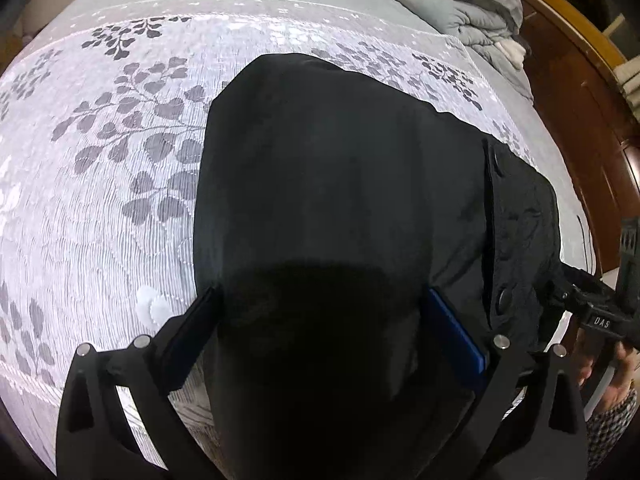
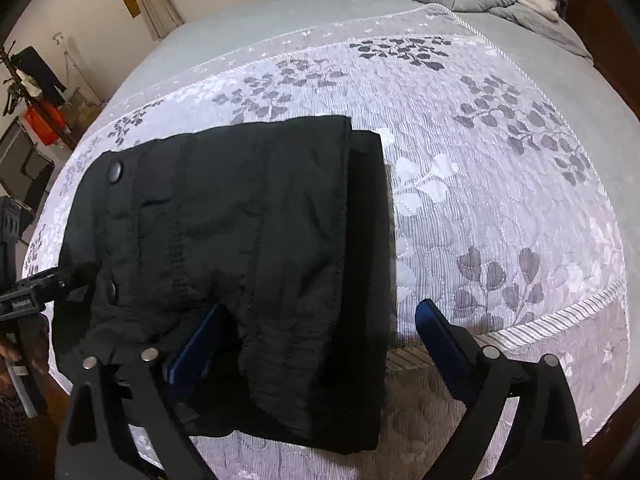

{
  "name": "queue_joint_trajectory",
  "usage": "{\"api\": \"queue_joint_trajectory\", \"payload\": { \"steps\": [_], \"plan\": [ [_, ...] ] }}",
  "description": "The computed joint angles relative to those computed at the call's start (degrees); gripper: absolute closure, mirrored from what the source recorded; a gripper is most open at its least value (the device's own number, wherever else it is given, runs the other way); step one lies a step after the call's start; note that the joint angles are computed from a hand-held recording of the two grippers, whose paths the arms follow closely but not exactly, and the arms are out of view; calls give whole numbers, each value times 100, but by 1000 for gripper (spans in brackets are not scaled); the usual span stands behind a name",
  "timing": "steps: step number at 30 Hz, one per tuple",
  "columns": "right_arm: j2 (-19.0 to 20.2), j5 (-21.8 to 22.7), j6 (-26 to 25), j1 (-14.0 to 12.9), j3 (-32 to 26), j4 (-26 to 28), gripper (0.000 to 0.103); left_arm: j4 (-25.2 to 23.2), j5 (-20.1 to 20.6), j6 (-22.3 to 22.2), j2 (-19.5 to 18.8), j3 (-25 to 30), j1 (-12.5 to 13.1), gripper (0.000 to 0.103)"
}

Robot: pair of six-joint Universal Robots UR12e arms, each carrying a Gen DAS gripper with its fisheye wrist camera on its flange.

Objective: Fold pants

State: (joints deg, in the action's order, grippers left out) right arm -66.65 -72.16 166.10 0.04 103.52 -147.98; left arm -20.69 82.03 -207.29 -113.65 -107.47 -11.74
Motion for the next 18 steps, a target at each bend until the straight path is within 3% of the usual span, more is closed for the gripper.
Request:
{"api": "queue_joint_trajectory", "payload": {
  "steps": [7, 12, 18],
  "plan": [
    [125, 260, 88, -6, -107, 210, 4, -238, 139, -22, -120, 206, -55, 2],
    [209, 676, 85, -96, -187, 520, 4, -114, -153, 142, -118, 136, 38, 2],
    [226, 806, -38, -127, -224, 646, 3, 3, -404, 585, -23, -29, 123, 5]
  ]
}}
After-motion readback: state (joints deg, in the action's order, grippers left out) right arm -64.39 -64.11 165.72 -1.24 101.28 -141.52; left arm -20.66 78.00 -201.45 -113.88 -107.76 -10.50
